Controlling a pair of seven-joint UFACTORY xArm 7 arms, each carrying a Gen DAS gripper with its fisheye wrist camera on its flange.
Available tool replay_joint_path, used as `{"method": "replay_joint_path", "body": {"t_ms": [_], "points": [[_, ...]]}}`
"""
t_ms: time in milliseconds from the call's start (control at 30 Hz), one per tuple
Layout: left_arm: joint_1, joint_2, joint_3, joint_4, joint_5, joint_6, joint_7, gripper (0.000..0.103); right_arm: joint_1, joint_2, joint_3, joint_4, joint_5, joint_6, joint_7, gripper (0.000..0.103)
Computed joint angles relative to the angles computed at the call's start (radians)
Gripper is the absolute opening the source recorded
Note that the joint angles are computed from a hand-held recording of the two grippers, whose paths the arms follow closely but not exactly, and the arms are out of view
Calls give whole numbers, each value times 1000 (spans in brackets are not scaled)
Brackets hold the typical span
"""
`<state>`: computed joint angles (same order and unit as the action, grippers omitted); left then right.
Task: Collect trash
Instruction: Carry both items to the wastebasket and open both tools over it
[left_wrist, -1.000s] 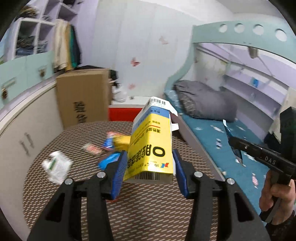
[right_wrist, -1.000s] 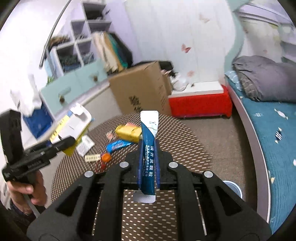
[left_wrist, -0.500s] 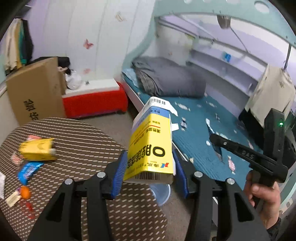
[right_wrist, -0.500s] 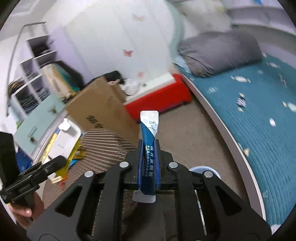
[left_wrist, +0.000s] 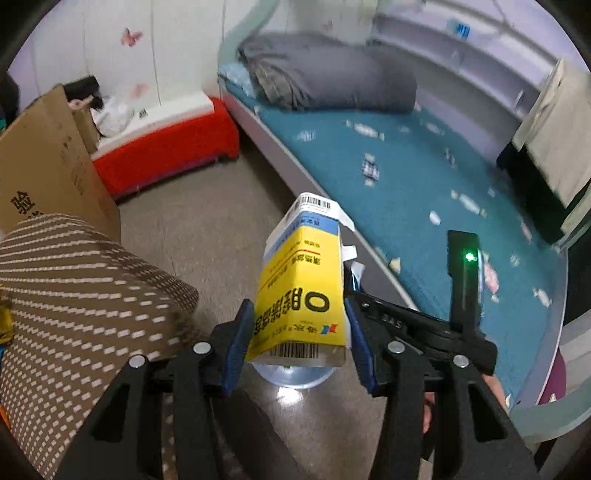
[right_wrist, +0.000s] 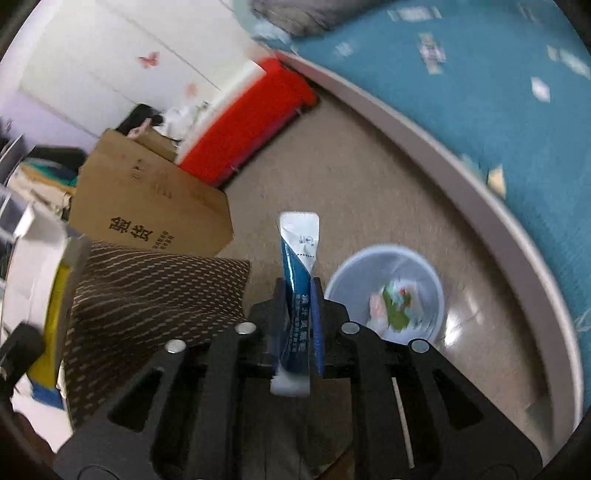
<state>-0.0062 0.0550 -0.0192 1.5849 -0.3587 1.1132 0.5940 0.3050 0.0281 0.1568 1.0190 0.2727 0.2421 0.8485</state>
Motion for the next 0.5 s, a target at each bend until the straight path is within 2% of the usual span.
{"method": "replay_joint_path", "body": {"t_ms": [33,67,100,133,167,267,333,367,500], "points": [[-11,26,-8,13,33,7,-19,49,1,-11,-5,-32,42,-19,-2,59],[-17,41,-12,21,51,14,-28,49,-2,-32,-6,-64,42,-35,25,67],[-24,57,-17,30,70,19,-38,49,-42,-58,31,-94,0,-49,80,67],[-35,77,-23,38,99,21,-52,49,-41,-77,27,-115,-56,-62,136,67],[-42,90,-27,43,116,23,-61,50,-8,-96,-11,-130,-74,-66,149,68],[-61,150,-42,100,167,84,-60,57,-45,-166,9,-168,-186,-50,240,72],[-83,138,-43,64,221,13,-76,89,-64,-202,22,-179,-235,-37,275,73],[-90,132,-40,51,249,-11,-95,93,-66,-216,24,-184,-245,-35,278,75],[-77,136,-35,64,226,25,-135,94,-95,-266,53,-206,-299,-25,333,83]]}}
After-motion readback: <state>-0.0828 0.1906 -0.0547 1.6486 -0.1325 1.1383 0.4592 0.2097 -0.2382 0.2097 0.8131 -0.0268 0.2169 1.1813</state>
